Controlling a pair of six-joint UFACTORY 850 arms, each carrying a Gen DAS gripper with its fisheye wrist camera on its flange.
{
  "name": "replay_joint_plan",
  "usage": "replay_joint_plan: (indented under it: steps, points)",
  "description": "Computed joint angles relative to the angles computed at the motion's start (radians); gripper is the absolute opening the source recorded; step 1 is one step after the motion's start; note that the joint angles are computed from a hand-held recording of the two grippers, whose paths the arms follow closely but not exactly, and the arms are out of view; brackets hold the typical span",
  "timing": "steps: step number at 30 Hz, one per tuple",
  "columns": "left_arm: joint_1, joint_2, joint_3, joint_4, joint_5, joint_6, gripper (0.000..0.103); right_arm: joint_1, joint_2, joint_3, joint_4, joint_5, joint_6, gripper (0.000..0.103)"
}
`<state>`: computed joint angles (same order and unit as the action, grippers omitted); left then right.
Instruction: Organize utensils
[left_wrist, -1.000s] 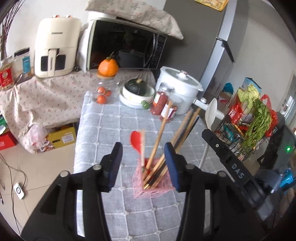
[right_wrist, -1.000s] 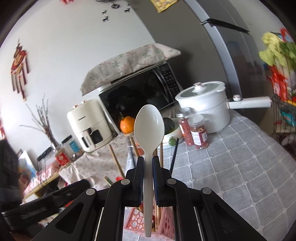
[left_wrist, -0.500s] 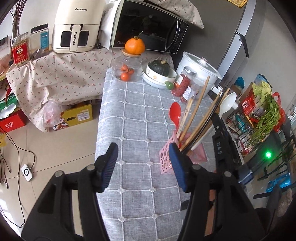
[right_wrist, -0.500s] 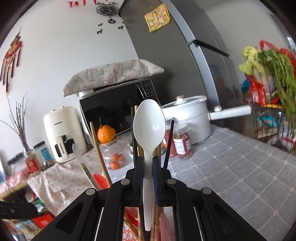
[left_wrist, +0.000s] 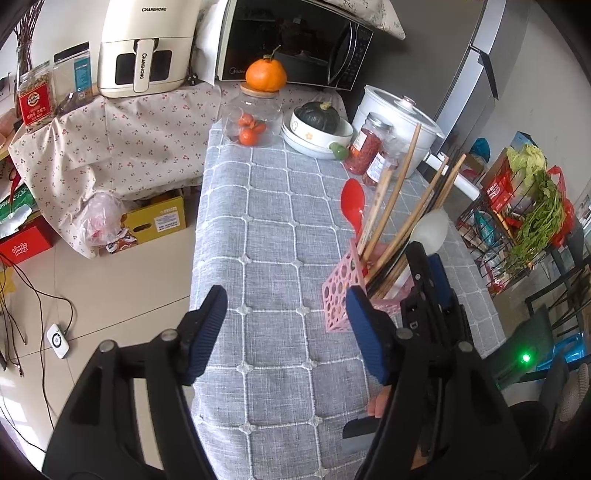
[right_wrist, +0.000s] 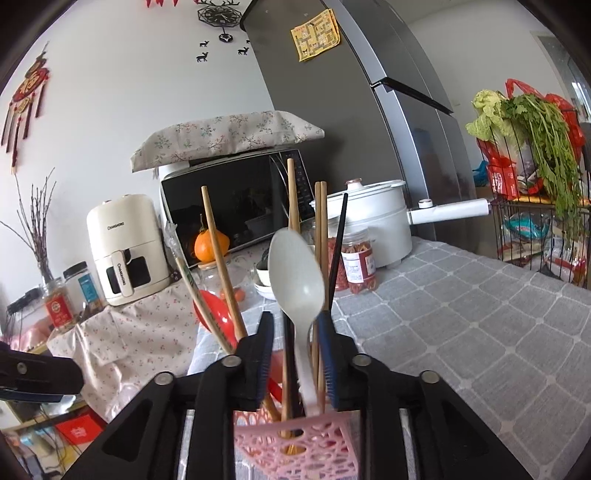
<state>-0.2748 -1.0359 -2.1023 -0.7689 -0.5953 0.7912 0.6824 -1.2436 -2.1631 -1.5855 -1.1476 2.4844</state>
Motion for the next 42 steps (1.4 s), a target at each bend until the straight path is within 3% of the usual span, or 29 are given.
replay_joint_plan:
  steps: [11, 13, 15, 20, 24, 29, 34, 39, 42]
  points:
    - [-0.016, 0.039, 0.063, 0.076, 0.042, -0.097, 0.08, 0.024, 0.164, 0.254, -0.02, -0.029, 0.124, 0.058]
    - [-0.02, 0.06, 0.098, 0.077, 0.049, -0.114, 0.082, 0.023, 0.199, 0.295, -0.01, -0.014, 0.121, 0.068]
    - [-0.026, 0.08, 0.131, 0.078, 0.064, -0.138, 0.086, 0.019, 0.237, 0.331, 0.006, 0.011, 0.103, 0.072]
    - [-0.055, 0.166, 0.271, 0.083, 0.191, -0.164, 0.096, 0.015, 0.339, 0.427, 0.032, 0.044, 0.045, 0.087]
    - [-0.075, 0.218, 0.351, 0.105, 0.248, -0.212, 0.1, 0.005, 0.423, 0.499, 0.089, 0.111, -0.07, 0.088]
    - [-0.116, 0.282, 0.432, 0.359, 0.327, -0.459, 0.102, 0.003, 0.534, 0.608, 0.178, 0.18, -0.157, 0.092]
    - [-0.141, 0.345, 0.518, 0.261, 0.385, -0.349, 0.102, 0.019, 0.61, 0.668, 0.304, 0.189, -0.382, 0.101]
    - [-0.171, 0.396, 0.59, 0.246, 0.465, -0.311, 0.102, 0.04, 0.678, 0.766, 0.327, 0.188, -0.356, 0.103]
    - [-0.187, 0.41, 0.616, 0.323, 0.494, -0.373, 0.102, 0.028, 0.704, 0.801, 0.373, 0.243, -0.37, 0.103]
